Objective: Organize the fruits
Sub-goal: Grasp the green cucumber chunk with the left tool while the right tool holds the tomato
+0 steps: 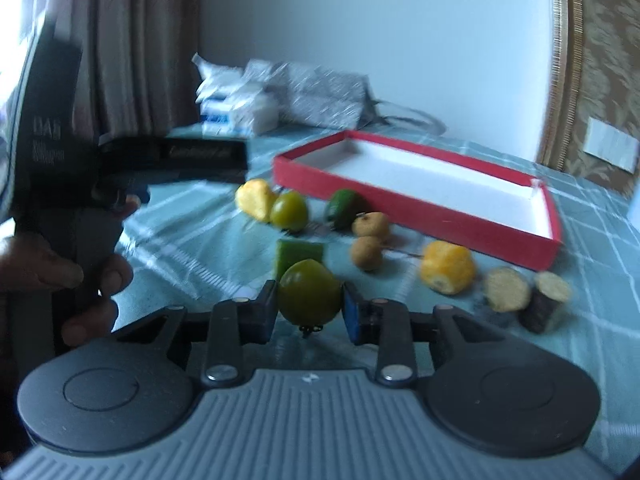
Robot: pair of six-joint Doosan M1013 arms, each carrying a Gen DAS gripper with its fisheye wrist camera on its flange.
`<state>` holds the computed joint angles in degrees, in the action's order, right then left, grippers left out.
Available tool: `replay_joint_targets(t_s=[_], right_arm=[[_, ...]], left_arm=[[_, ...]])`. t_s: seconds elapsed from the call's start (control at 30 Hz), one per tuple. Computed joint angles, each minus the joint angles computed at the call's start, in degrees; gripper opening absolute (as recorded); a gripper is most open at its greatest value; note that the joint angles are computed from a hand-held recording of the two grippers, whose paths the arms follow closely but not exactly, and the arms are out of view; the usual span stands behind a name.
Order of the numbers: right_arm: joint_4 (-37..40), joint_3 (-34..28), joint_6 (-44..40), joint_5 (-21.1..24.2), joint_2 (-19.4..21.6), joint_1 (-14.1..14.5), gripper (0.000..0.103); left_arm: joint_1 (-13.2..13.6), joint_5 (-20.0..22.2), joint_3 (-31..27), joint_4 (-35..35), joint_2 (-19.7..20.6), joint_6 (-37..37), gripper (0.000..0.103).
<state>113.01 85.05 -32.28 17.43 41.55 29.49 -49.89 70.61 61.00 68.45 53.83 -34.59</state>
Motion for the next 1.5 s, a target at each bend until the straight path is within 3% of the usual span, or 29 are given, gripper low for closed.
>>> replay_joint_targets(t_s=[0.07, 0.17, 0.27, 0.4, 0.77, 0.87, 1.1, 1.3, 1.5], right_arm=[[8.0, 1.65, -6.38, 1.89, -0.66, -1.0, 0.032], [14.0, 3.05, -9.19, 2.53, -1.12, -2.39, 0.032], [11.95, 3.08, -3.76, 3.05, -0.85, -3.63, 0.032], [12.19, 2.95, -2.87, 4.34, -0.6, -4.17, 0.032], [17.36, 3.81, -7.13, 4.69, -0.81, -4.03, 0.032], [17.91, 3.97, -7.28, 5.1, -0.86, -4.11, 0.032], [18.51, 4.1, -6.87, 5.57, -0.91, -4.28, 0.032], [17.8, 4.07, -6.22, 5.68, -0.92, -4.33, 0.032], [18.5, 4.19, -6.3, 5.76, -0.95, -4.38, 0.032]], left_arm=[[-0.06, -2.9, 1.28, 1.3, -0.67, 0.53, 0.103], [-0.17, -8.68, 3.41, 4.17, -1.75, 5.58, 0.103], [-0.54, -11.65, 4.45, 6.9, -2.17, 9.91, 0.103], [-0.81, -13.32, 3.4, 5.51, -1.69, 16.69, 0.103], [-0.81, -21.17, 3.06, 11.08, -1.18, 27.55, 0.103], [-0.53, -21.94, 1.85, 8.71, -0.65, 30.75, 0.103], [0.27, -24.97, 3.1, 7.25, -1.29, 28.28, 0.103], [0.31, -22.99, 1.26, 3.07, -0.53, 33.51, 0.103], [0.35, -24.63, 1.28, 3.22, -0.53, 34.9, 0.103]])
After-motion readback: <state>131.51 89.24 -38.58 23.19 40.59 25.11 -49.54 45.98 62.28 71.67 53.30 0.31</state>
